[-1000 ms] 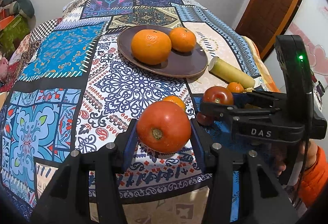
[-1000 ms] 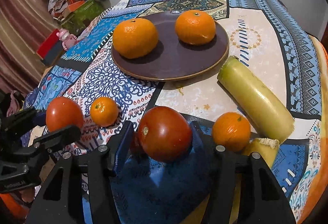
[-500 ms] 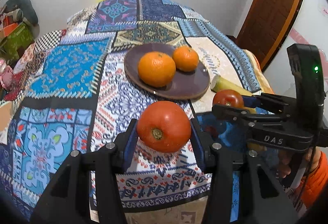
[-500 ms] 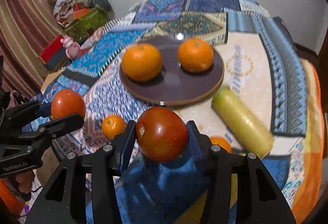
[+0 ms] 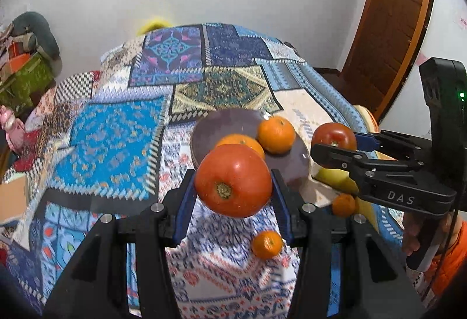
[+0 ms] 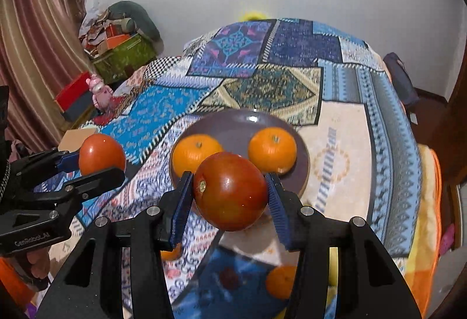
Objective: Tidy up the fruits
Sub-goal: 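Carry the tomato in the left tool over the plate while the right tool carries its tomato there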
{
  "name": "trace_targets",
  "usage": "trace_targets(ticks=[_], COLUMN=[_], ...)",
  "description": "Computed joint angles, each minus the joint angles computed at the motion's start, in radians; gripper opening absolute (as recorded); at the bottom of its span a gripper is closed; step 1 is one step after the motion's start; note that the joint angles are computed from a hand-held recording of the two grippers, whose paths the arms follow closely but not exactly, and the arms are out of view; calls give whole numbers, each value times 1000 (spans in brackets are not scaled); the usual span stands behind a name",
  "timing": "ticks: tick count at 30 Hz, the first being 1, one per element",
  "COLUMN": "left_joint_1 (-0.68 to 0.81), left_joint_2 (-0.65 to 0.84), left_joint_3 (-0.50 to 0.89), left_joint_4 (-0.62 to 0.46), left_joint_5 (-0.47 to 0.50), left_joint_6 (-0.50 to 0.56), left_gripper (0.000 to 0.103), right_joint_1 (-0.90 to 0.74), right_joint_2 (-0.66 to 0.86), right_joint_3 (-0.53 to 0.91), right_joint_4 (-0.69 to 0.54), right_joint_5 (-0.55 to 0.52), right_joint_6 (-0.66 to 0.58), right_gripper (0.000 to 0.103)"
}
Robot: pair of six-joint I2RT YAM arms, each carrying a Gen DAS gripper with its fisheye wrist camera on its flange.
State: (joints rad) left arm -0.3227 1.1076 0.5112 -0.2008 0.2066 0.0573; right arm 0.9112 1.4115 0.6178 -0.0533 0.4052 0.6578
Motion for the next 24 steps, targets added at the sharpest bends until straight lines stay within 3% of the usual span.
trace_targets(ticks=[24], left_joint_1=[9], left_joint_2=[535], left_joint_3=[290], left_joint_4=[190], left_joint_5=[-64], left_joint_6=[80], left_gripper=[49], right_joint_1=[-159], right_joint_2=[278], right_joint_3=[219], right_joint_4=[55], right_joint_5=[-113], right_joint_6=[-161], right_gripper=[46])
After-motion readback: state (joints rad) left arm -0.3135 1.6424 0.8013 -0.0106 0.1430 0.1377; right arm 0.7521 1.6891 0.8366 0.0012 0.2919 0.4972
